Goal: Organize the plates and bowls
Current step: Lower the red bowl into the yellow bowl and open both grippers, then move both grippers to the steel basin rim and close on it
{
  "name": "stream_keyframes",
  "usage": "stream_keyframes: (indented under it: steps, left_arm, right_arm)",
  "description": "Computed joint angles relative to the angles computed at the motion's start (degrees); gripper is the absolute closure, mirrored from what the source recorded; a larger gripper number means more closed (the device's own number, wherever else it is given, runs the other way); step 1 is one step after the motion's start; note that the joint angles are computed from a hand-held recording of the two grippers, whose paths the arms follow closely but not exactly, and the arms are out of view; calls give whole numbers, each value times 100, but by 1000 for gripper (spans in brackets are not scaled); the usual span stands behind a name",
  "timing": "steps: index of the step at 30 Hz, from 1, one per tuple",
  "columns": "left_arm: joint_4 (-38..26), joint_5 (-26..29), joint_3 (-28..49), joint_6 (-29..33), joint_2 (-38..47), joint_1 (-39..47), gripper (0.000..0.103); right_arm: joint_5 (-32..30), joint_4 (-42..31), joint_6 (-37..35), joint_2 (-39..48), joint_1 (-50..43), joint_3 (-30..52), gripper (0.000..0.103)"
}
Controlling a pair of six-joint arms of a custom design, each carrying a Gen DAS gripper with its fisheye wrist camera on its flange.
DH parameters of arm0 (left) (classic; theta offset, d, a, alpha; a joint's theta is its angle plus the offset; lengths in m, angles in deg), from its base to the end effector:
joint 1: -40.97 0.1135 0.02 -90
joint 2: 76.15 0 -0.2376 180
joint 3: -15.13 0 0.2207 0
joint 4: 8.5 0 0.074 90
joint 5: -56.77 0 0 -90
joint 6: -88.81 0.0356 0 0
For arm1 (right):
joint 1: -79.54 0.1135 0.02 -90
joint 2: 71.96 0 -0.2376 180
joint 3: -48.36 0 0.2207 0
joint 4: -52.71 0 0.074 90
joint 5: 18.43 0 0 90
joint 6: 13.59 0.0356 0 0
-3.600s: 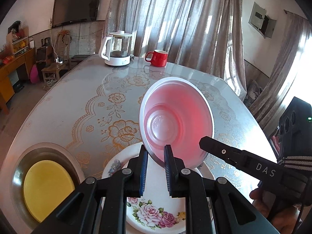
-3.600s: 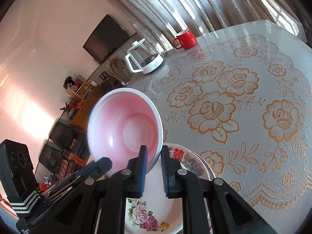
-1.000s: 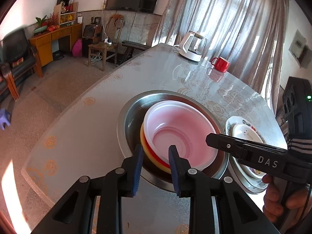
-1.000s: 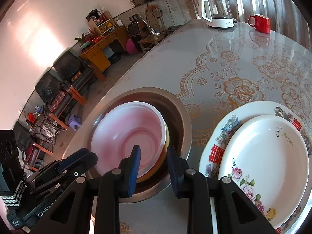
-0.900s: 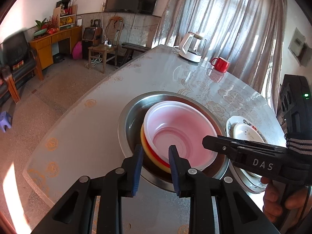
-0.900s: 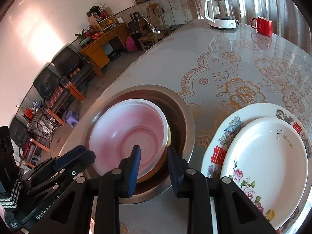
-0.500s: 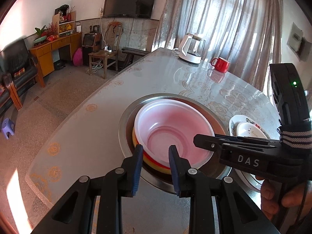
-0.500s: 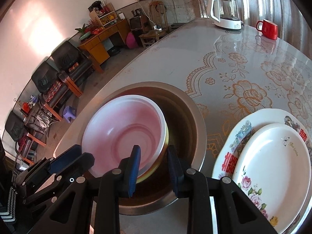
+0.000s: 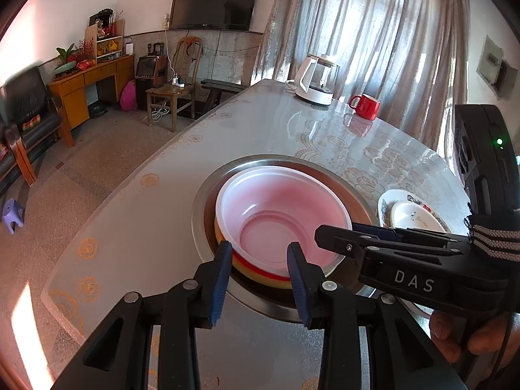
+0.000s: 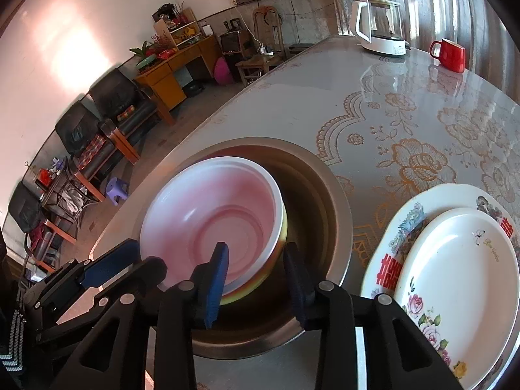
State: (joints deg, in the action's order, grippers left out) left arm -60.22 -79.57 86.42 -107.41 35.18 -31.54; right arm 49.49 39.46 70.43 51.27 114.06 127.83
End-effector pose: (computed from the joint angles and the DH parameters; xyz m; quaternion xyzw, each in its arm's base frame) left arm 0.1064 -0.2520 0.0943 -0.2607 0.8815 0.0185 0.3932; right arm 0.2955 0.2195 0.0699 -0.3767 0.8641 0.2466 0.2248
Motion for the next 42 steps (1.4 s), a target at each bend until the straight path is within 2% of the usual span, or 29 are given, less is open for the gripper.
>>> stream_keyframes:
  steps: [6,8,16,31,36,39,42]
  left_arm:
    - [-129,-15,48,-143,2,-66,65]
    - [-292,-14,115,-297,33,-114,59]
    - [-480,18,45,-676,-28,-256,59]
    - [-736,253,-815,-2090,-522,-498,56]
    - [-609,440,-1075,-2190,-603,-386,56]
    - [-427,452,-1155,-1965,-642,-272,57]
    - [-531,392,-1105,-1961,-613,-253,57]
  right_arm:
    - [-144,267,46,-207,-130,-318,66]
    - [-221,362,88,-260,-215,-415,64]
    - [-535,612,133,-552,-469,-801,62]
    - [-957,800,-43,-644,-945,-1214,62]
    - [-832,934,-141,-696,-840,-1345,62]
    - [-737,966,-167,-659,-786,-1327,62]
    - [-653,993,-175,-628,-759,-1321,62]
